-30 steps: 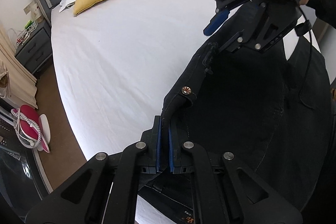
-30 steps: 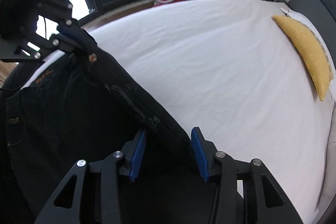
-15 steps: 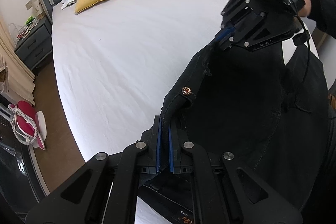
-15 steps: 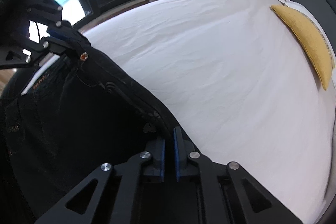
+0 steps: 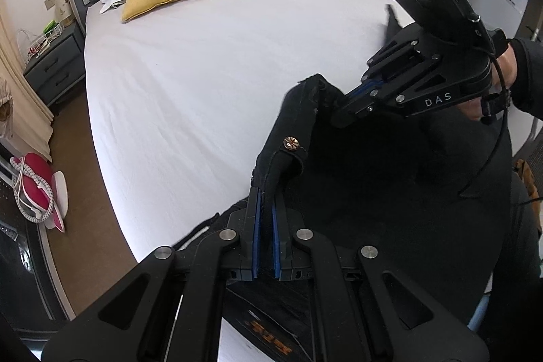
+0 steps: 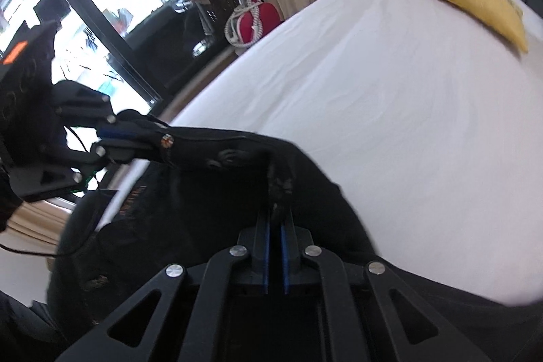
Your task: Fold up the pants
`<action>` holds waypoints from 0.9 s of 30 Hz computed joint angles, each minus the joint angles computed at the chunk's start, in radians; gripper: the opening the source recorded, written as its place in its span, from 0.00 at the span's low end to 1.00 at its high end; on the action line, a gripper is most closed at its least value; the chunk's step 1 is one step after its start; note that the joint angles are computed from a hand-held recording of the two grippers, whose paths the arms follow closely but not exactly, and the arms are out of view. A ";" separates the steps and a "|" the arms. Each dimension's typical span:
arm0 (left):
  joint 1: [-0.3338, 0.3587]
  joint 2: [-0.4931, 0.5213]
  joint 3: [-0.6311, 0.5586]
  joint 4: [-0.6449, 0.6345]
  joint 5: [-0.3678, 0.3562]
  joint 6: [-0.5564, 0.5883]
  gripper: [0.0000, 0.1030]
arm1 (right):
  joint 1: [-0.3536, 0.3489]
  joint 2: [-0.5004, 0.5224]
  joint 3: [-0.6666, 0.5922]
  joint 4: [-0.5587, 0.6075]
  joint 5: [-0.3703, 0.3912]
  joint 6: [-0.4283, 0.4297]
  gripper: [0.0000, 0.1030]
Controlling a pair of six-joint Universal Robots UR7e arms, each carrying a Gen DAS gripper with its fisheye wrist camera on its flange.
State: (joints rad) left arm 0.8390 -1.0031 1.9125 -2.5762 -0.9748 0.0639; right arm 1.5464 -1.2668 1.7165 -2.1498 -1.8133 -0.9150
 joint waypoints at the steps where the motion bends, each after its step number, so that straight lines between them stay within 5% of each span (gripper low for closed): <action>1: -0.008 -0.009 0.012 0.003 -0.001 -0.008 0.04 | -0.004 -0.010 0.006 0.014 0.020 0.010 0.07; 5: -0.046 -0.048 0.070 0.017 -0.001 -0.040 0.04 | -0.001 -0.037 0.023 0.067 0.035 0.001 0.07; 12: -0.153 -0.140 0.213 0.068 -0.008 -0.066 0.04 | 0.041 -0.162 0.169 0.055 -0.110 -0.170 0.07; 23: -0.330 -0.228 0.407 0.176 -0.123 -0.196 0.04 | 0.042 -0.434 0.530 -0.179 -0.306 -0.520 0.07; 27: -0.383 -0.213 0.430 0.192 -0.158 -0.213 0.04 | 0.041 -0.504 0.678 -0.382 -0.361 -0.701 0.07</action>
State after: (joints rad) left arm 0.4556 -1.2165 2.3427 -2.3840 -1.1331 -0.1494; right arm 1.5872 -1.7706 2.3947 -2.5314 -2.1741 -1.6164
